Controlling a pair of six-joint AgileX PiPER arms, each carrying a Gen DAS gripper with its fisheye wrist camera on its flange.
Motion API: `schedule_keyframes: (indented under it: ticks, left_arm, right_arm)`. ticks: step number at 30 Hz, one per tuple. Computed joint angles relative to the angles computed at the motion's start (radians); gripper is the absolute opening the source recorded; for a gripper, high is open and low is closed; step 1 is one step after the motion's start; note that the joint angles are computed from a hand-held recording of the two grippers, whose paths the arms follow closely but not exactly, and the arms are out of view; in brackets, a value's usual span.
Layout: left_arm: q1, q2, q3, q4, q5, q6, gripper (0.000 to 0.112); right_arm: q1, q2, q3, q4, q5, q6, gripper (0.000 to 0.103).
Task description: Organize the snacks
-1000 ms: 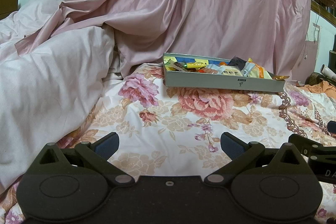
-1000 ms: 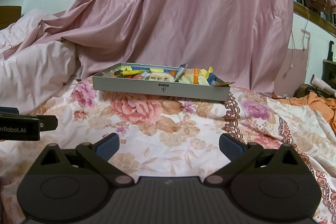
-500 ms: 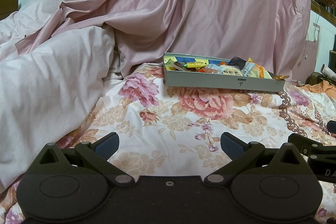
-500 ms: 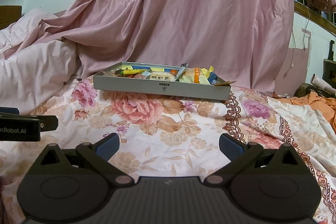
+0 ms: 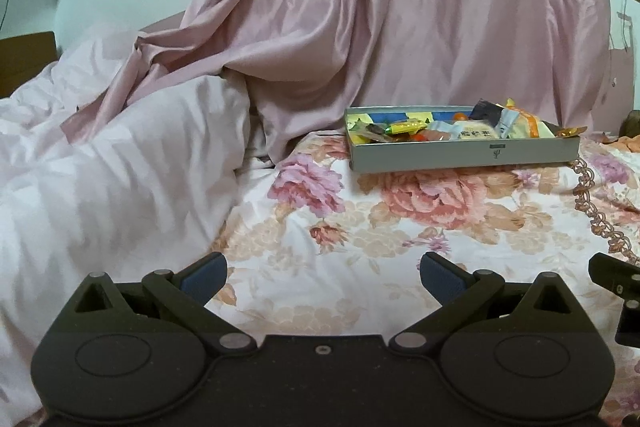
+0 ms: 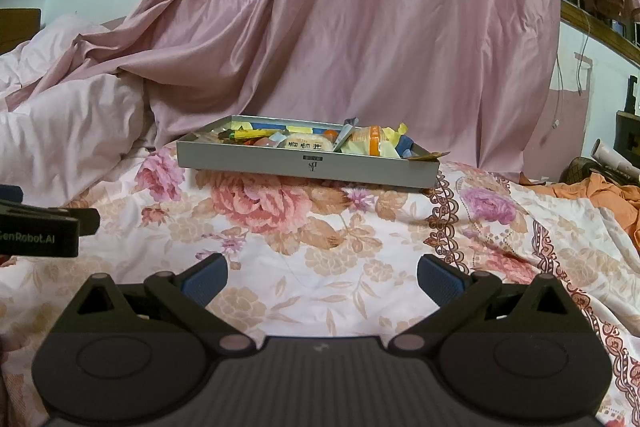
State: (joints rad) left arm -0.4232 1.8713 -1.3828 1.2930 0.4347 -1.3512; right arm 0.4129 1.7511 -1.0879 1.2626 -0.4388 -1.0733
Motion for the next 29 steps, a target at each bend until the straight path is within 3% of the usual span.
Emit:
schedule_keyframes:
  ticks: [29]
  left_arm:
    - [-0.009, -0.005, 0.019, 0.064, 0.010, -0.050, 0.102]
  right_arm:
    - [0.000, 0.001, -0.006, 0.029, 0.004, -0.028, 0.103]
